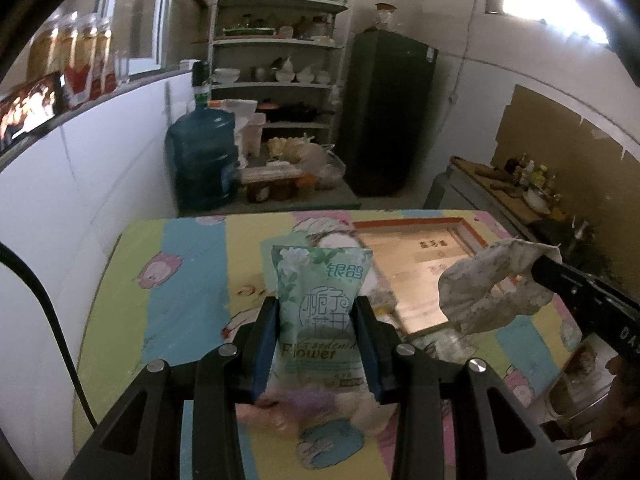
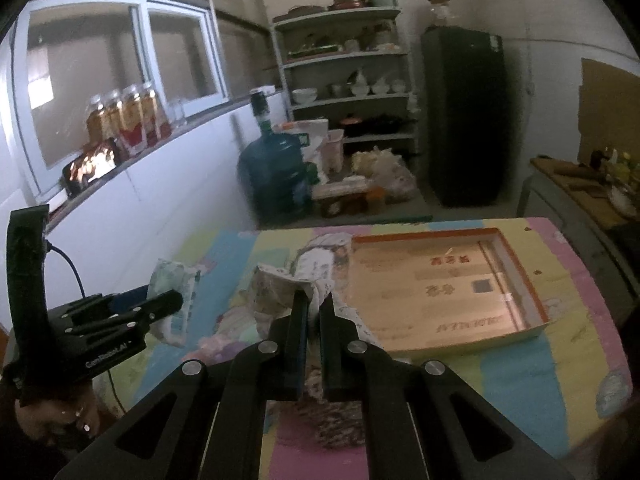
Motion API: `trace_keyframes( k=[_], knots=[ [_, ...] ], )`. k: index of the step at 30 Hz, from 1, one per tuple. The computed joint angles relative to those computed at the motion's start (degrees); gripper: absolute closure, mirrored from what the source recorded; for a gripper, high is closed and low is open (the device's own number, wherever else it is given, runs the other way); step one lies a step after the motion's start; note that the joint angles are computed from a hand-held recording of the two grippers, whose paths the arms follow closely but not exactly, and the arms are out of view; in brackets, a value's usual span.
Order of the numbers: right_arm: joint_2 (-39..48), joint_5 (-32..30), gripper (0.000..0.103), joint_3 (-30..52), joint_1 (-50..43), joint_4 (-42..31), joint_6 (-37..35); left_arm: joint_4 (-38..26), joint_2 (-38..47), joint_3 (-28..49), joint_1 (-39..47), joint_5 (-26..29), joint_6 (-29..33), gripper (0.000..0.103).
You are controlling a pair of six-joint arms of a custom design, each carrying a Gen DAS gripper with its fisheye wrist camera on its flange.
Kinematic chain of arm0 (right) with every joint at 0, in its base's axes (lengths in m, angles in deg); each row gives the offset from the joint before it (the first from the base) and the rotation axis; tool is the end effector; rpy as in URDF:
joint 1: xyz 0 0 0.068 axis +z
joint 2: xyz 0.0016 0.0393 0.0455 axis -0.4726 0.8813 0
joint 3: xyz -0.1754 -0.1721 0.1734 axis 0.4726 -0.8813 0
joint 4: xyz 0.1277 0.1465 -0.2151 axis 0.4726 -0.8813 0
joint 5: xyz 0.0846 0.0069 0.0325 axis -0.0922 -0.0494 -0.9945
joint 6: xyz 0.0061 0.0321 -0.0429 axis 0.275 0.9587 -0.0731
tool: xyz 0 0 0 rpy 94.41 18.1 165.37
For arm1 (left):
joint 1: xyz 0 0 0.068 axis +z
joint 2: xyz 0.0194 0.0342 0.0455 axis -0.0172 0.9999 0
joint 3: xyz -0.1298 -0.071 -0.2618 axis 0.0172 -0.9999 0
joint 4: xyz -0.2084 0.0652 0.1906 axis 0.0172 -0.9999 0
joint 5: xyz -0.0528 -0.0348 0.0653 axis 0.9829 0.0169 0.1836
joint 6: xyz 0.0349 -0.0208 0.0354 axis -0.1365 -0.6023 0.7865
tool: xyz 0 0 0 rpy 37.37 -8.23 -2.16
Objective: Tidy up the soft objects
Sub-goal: 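Carry the tissue pack and scrunchie with both grippers over the wooden tray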
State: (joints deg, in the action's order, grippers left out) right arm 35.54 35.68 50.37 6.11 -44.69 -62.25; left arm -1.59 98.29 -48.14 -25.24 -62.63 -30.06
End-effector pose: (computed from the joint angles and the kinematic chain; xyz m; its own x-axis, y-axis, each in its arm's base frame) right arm 0.2014 0.1448 0.1664 -0.5438 -0.2610 -0.7976 -0.6234 0.7619 0.1757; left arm 0.1246 -0.0392 0.1586 -0.6139 -0.2750 -0.7399 -0.2907 0.9502 -0.1120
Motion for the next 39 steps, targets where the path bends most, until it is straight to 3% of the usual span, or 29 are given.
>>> trace_keyframes(
  k=[10, 17, 29, 39],
  knots=[
    [3.30, -8.14, 0.098, 3.23, -12.46, -0.08, -5.36, 16.18, 22.78, 7.04, -5.30, -1.91, -1.67, 0.065],
    [11.92, -14.45, 0.098, 8.69, -20.75, 0.50, -9.59, 24.79, 38.96, 13.31, -6.63, -1.28, -3.25, 0.065],
    [29.16, -22.34, 0.098, 20.32, -30.73, -1.11, -15.87, 28.08, 60.27, 26.55, -8.21, -1.57, -6.69, 0.065],
    [41.20, -23.48, 0.098, 31.12, -33.35, -4.60, -18.94, 27.33, 72.92, 36.53, -7.37, -1.79, -7.62, 0.065]
  ],
)
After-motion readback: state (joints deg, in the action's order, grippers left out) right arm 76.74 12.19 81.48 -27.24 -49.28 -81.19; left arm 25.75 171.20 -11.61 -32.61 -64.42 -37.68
